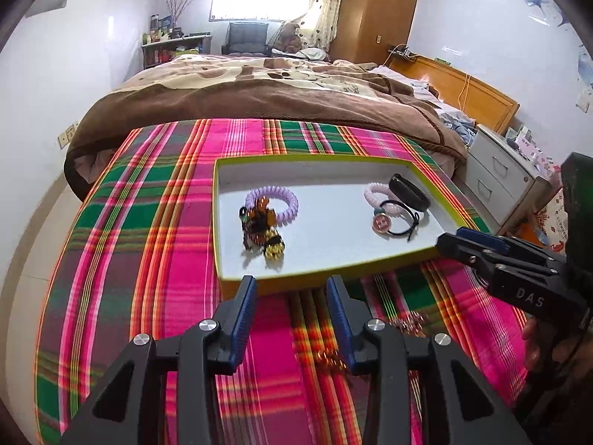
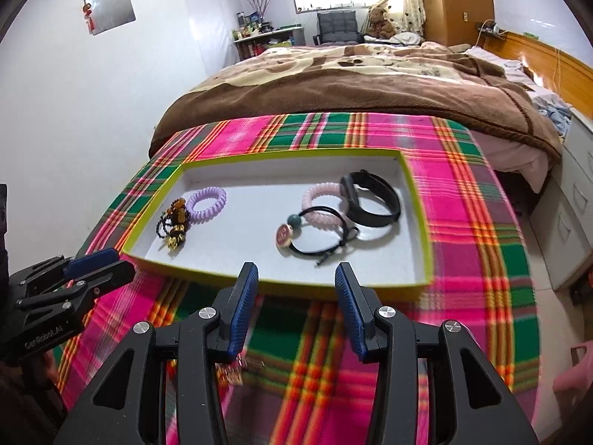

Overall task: Organize jewelry
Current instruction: 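Withdraw both tools toward the grey flower hair tie and red tassel charm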

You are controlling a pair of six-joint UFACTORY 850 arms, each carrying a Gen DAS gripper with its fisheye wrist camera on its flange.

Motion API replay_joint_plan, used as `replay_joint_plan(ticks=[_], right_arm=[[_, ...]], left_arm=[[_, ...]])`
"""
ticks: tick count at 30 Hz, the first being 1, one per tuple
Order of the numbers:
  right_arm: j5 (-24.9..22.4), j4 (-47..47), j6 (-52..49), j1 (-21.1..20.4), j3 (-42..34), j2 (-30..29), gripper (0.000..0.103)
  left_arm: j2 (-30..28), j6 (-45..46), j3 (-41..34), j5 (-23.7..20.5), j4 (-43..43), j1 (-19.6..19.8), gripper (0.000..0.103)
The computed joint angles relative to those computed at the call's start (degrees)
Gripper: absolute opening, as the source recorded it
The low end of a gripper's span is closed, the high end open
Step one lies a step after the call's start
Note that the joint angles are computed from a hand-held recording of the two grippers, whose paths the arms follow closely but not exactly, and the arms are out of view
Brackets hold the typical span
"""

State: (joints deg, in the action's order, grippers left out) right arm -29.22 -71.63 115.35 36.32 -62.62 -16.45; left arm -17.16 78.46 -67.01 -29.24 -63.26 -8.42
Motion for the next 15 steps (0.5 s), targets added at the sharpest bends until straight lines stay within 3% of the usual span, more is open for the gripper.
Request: replay_joint_plan(ticks=[15], right_arm=[[-5.05, 0.39, 7.71, 2.49, 9.84, 6.95, 0.044]], left_arm=[[1.97, -1.78, 5.07, 0.11, 3.14, -2.42, 0.039]])
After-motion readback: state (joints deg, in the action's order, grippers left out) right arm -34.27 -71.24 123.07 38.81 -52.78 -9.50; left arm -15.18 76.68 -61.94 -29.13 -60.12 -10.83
